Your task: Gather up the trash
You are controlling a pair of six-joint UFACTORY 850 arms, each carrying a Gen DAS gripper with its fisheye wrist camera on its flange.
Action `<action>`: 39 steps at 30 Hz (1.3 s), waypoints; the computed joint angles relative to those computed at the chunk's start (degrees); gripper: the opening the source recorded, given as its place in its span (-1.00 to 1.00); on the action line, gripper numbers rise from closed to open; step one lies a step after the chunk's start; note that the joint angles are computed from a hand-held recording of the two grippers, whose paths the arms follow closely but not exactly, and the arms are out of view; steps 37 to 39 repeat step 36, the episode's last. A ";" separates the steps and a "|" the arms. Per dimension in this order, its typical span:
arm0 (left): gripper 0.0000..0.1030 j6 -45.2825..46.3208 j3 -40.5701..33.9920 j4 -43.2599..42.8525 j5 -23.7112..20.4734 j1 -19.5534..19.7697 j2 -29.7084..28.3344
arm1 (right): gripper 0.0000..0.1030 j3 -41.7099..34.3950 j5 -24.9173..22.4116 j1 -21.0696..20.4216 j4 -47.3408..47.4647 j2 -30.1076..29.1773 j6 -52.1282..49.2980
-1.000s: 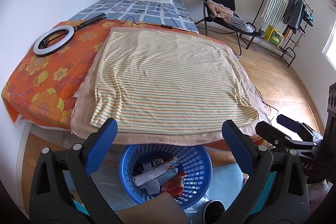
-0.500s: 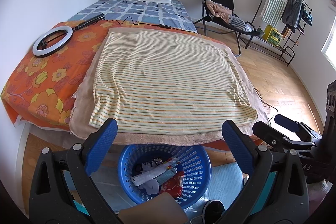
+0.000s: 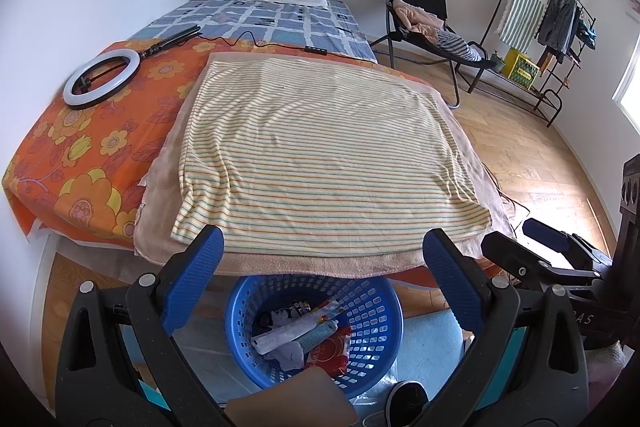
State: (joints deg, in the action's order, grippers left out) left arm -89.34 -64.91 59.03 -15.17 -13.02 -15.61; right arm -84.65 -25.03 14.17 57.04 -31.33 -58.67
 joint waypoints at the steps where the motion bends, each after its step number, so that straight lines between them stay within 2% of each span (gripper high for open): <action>1: 0.97 -0.05 -0.04 0.05 -0.07 -0.03 -0.03 | 0.99 0.01 -0.01 0.03 -0.03 0.02 -0.01; 5: 0.97 0.96 -0.06 -0.81 -0.13 0.05 -0.05 | 0.99 -0.10 -0.04 0.10 0.20 -0.12 -0.25; 14: 0.97 5.00 -0.93 -3.56 -3.33 -1.53 -0.86 | 0.99 -0.10 0.09 0.40 -0.51 -0.21 0.55; 28: 0.97 8.69 -2.82 -7.36 -2.30 0.19 -3.03 | 0.99 -2.68 -1.30 0.31 -4.24 -2.93 5.33; 39: 0.97 7.59 -3.32 -6.53 -2.09 0.64 -4.10 | 0.99 -4.52 -1.83 0.44 -6.54 -4.71 8.09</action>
